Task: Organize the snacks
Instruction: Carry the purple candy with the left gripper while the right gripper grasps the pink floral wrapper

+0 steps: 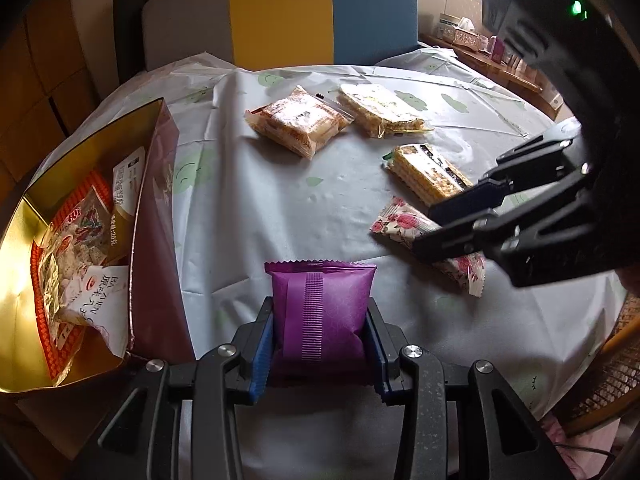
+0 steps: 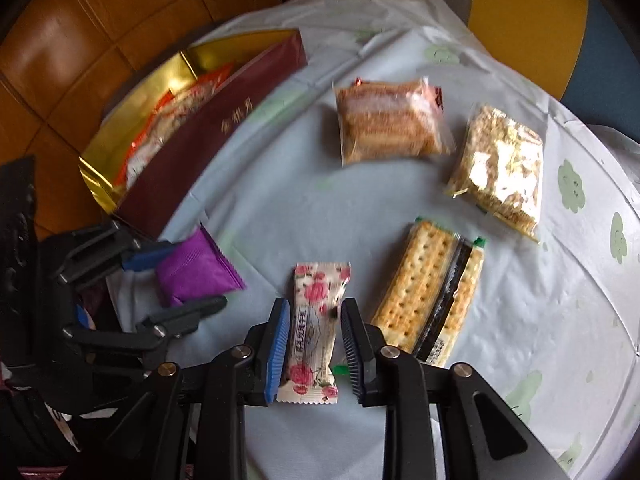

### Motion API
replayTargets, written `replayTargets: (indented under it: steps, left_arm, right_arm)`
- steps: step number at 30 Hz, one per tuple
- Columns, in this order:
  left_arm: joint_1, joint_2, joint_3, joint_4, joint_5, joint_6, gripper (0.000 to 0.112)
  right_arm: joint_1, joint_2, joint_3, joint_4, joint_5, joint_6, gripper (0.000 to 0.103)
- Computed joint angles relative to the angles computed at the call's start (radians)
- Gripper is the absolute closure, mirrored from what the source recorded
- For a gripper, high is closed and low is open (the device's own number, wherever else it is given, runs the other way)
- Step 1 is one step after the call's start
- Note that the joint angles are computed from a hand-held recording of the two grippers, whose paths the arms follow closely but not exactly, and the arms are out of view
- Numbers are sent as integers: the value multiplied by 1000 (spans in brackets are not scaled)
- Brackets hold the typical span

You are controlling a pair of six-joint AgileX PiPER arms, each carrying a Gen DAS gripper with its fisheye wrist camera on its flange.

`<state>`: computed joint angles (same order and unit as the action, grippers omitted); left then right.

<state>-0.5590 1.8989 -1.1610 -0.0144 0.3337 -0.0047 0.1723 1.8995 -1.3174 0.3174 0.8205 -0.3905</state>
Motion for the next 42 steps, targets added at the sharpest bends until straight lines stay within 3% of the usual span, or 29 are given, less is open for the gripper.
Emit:
replayTargets:
  steps: [6,16,19,24,26,30,35,37,42]
  left_arm:
    - [2,1,5,-11,-10,4,71]
    - [-24,-38,25,95,-41,-65,71]
    - [-23,-95,42,37,-68,4,71]
    - [50,-156,14,-213,-37,213,71]
    - [104,-166,-11,-324,-5,294,71]
    - [234,-129,-114,-360,85,241,71]
    - [359,4,-324,-211,220,21,71]
    - [400,104,-484,-193,320,-22,71]
    - [425,316,-846,-145,463,-75,66]
  right_arm:
    - [43,5,17,-130,-40,85,80]
    - [51,6,45,-178,-95,126,79]
    - [47,-3,60,-183,-105,118,79]
    - [69,-26,91,-222,-125,142,80]
    - [73,-28,93,-227,-125,147,80]
    - [75,-28,90,-232,-124,150,79]
    - [91,-42,101,-256,-127,169,79]
    - [94,-43,102,-257,-128,172,79]
    - [91,-42,101,-255,-129,169,79]
